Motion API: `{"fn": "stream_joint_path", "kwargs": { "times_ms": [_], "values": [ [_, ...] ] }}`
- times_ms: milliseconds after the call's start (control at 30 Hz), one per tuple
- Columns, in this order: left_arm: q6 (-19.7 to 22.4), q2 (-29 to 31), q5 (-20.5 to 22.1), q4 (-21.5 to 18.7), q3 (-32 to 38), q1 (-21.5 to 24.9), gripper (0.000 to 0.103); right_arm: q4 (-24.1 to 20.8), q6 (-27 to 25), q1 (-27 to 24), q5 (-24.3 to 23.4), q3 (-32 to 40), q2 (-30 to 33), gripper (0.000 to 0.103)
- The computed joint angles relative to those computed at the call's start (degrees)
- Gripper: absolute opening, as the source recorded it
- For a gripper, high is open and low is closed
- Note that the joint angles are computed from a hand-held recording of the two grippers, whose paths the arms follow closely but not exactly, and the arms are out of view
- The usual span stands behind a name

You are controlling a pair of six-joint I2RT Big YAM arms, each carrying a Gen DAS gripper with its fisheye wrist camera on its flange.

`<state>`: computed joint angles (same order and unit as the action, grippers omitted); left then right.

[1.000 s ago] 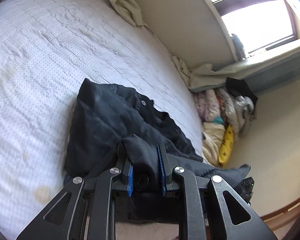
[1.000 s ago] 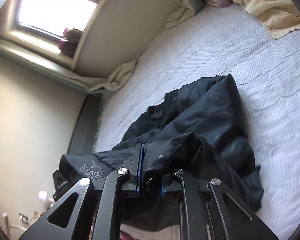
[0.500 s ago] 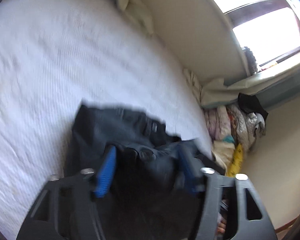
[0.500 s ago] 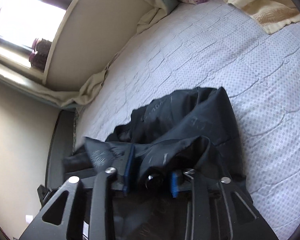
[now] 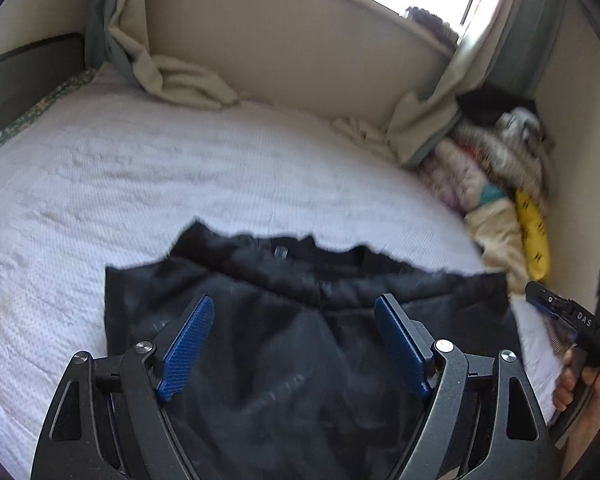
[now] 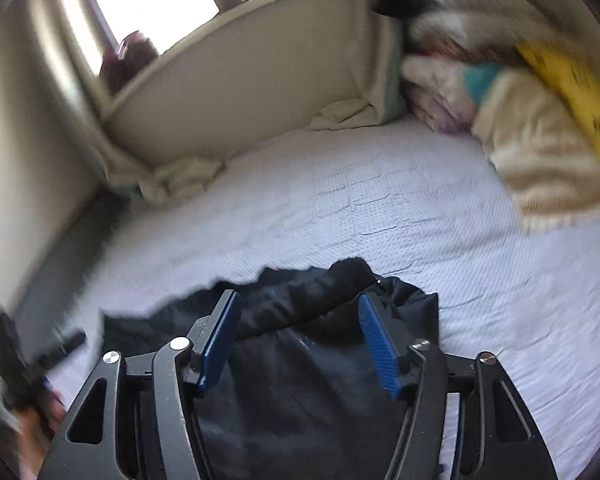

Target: Fold large clothes

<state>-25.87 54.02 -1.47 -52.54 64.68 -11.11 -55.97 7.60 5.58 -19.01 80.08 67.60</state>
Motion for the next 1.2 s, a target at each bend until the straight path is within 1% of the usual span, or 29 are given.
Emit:
{"fn": "stream_joint_path", "kwargs": {
  "times_ms": [33,67,100,133,167,233,333,433,500,633,700,800,867,933,967,1000,1033,1067,1100,1133,1167,1200],
  "values": [
    [-0.1,0.9,-0.9,-0.9,-0.2,-0.2,0.081,-1.2,-2.2,1.5,2.6,0.1,0.4,0.038],
    [-0.3,2.1,-3.1,-2.6,-0.1,-0.5,0.080,-2.6,-3.6,3.0,5.6,0.1,1.1,0.027],
    [-0.4,2.9,-5.3,-3.9,-0.3,-0.7,0.079,-3.6,-5.1,4.8,10.8,-0.2,2.3,0.019],
    [-0.5,3.3,-6.8,-4.6,-0.5,-0.8,0.079,-3.8,-6.2,5.5,13.6,-1.0,2.6,0.017],
    [-0.7,3.8,-7.9,-5.3,-0.7,-0.8,0.078,-4.2,-7.6,6.5,16.9,-1.6,3.7,0.011],
    [-0.6,4.3,-8.3,-5.8,-1.7,0.1,0.076,-4.1,-8.4,7.3,19.5,-2.7,5.3,0.008],
    [0.2,5.2,-10.8,-6.0,-2.8,-0.2,0.075,-3.6,-6.6,7.7,20.8,-3.9,6.8,0.006],
    [1.1,6.2,-13.2,-5.6,-4.0,-1.1,0.077,-2.0,-5.4,8.0,21.4,-5.8,6.4,0.006],
    [1.6,6.4,-14.3,-4.1,-5.4,-1.2,0.078,-1.7,-4.2,7.5,20.3,-6.3,6.7,0.006],
    [2.1,6.4,-15.5,-0.8,-7.2,-1.4,0.081,1.1,-2.9,6.7,18.5,-8.0,7.1,0.005],
    [2.6,6.1,-16.5,1.0,-8.3,-1.7,0.082,2.8,-3.2,7.4,19.9,-9.2,6.8,0.005],
    [2.6,6.2,-18.2,3.4,-9.5,-2.3,0.083,7.0,-4.2,8.9,22.9,-11.4,6.4,0.004],
    [2.4,6.4,-18.7,3.2,-9.1,-2.5,0.083,9.0,-3.8,9.1,23.8,-12.2,6.3,0.004],
    [1.6,6.7,-19.0,1.7,-7.9,-2.7,0.083,9.0,-3.3,8.8,22.9,-12.1,6.3,0.004],
    [1.3,6.8,-19.4,0.4,-7.0,-3.0,0.083,8.2,-2.8,8.3,21.7,-11.5,6.5,0.004],
    [0.9,6.8,-19.8,-1.7,-5.6,-3.4,0.083,6.4,-1.9,7.3,19.5,-10.3,6.8,0.004],
    [0.7,6.8,-20.1,-2.8,-4.8,-3.8,0.083,4.8,-1.3,6.7,18.2,-9.2,7.1,0.004],
    [0.8,6.5,-20.3,-4.0,-3.8,-4.3,0.083,2.7,-0.6,6.1,17.0,-7.8,7.4,0.006],
    [0.8,6.1,-20.5,-5.1,-2.9,-4.9,0.083,0.2,0.1,5.7,16.4,-6.1,7.6,0.012],
    [0.9,5.4,-20.3,-5.5,-2.3,-5.4,0.083,-1.3,0.9,5.6,16.6,-5.0,7.0,0.019],
    [0.9,4.4,-20.0,-5.4,-1.8,-6.2,0.083,-1.5,1.4,5.9,17.9,-4.6,5.5,0.038],
    [0.6,3.2,-19.8,-5.3,-1.2,-7.5,0.084,-1.0,1.4,6.5,19.4,-4.7,4.0,0.051]
  ]
}}
